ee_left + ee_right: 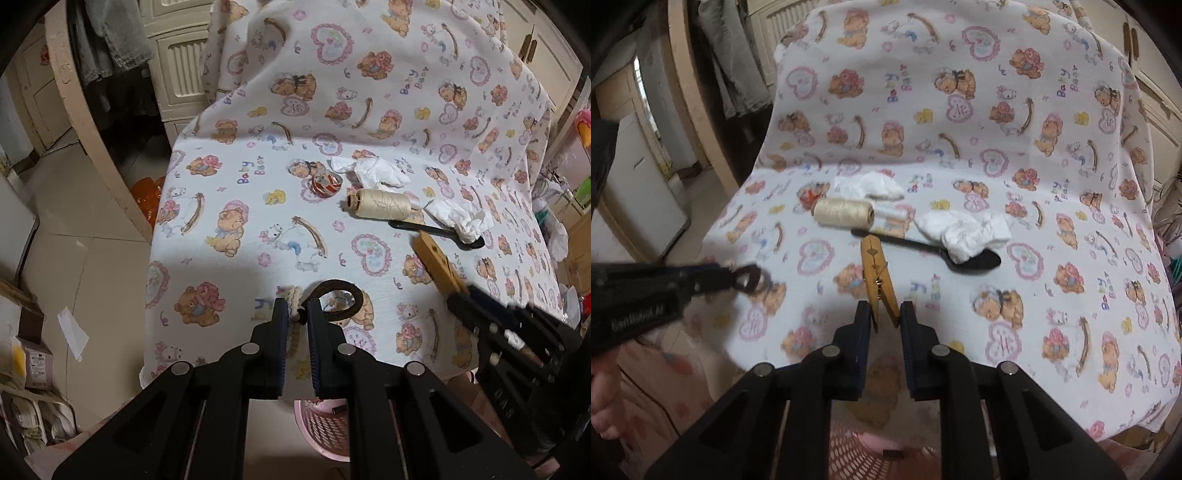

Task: Collect trash
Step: 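Carry the scissors in the left tool while the right tool lowers the clothespin over the basket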

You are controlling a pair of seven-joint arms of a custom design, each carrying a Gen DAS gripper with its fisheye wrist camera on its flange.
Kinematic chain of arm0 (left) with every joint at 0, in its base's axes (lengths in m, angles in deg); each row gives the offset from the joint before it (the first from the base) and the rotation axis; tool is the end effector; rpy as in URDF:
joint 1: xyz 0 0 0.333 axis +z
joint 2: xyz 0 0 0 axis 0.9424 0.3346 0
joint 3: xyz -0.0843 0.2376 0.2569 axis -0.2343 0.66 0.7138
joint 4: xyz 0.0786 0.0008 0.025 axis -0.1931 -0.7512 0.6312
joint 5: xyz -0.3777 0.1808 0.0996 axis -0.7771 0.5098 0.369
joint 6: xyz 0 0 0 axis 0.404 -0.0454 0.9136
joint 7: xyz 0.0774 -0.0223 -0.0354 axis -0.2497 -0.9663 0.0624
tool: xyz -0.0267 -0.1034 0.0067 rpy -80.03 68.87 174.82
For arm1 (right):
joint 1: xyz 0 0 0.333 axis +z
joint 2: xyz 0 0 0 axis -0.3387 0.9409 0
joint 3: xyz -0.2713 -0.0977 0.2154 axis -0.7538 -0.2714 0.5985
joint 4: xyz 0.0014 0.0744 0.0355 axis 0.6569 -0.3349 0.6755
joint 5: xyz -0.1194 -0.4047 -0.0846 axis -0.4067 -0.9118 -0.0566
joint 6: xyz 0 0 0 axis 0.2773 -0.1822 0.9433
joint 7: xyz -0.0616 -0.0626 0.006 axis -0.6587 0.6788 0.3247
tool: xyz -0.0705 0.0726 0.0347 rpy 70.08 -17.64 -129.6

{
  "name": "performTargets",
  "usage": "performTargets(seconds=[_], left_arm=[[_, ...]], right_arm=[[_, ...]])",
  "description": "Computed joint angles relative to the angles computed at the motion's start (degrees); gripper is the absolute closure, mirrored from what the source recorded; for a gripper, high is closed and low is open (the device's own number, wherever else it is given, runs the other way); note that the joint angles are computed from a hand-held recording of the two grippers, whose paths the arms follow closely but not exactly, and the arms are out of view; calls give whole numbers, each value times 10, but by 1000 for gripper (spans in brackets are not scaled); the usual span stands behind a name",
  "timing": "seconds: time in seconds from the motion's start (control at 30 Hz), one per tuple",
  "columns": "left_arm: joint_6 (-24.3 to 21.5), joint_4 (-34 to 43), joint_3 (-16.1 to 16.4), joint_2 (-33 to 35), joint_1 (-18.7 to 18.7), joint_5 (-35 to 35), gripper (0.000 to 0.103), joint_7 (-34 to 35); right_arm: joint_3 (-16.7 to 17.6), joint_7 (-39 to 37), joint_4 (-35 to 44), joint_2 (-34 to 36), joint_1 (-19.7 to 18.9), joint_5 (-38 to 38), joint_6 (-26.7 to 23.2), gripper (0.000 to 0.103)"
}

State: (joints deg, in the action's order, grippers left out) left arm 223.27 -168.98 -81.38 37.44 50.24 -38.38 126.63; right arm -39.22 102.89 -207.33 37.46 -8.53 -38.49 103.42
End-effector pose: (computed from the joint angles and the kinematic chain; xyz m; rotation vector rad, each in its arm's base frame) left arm 0.4407 -0.3488 0.4743 -1.9494 2.0072 -0.6161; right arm 0.4128 0.2525 0.4380 -1.9717 1.5763 -0.4559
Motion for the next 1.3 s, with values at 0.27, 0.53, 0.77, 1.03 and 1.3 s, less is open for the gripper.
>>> performTargets(seconds=[0.27, 0.53, 0.77, 1.03, 1.3], left_arm=[[5, -9, -8, -13, -1, 35, 93, -22], [10, -11, -19, -37, -5, 48, 93, -65], [2, -2, -43, -66, -23, 68, 93, -72], [29, -51, -58, -91, -34, 75, 94, -114], [26, -53, -33, -69, -61, 31, 94, -72]], right_arm=[[-54, -69, -31, -33, 59, 84, 7, 90], [-52, -95, -78, -119, 50, 147, 15, 90], [-48, -99, -125, -238, 68, 179, -5, 90], [-35, -100, -172, -328, 106, 205, -47, 90], [-91, -192, -175, -304, 170, 240, -96, 89]])
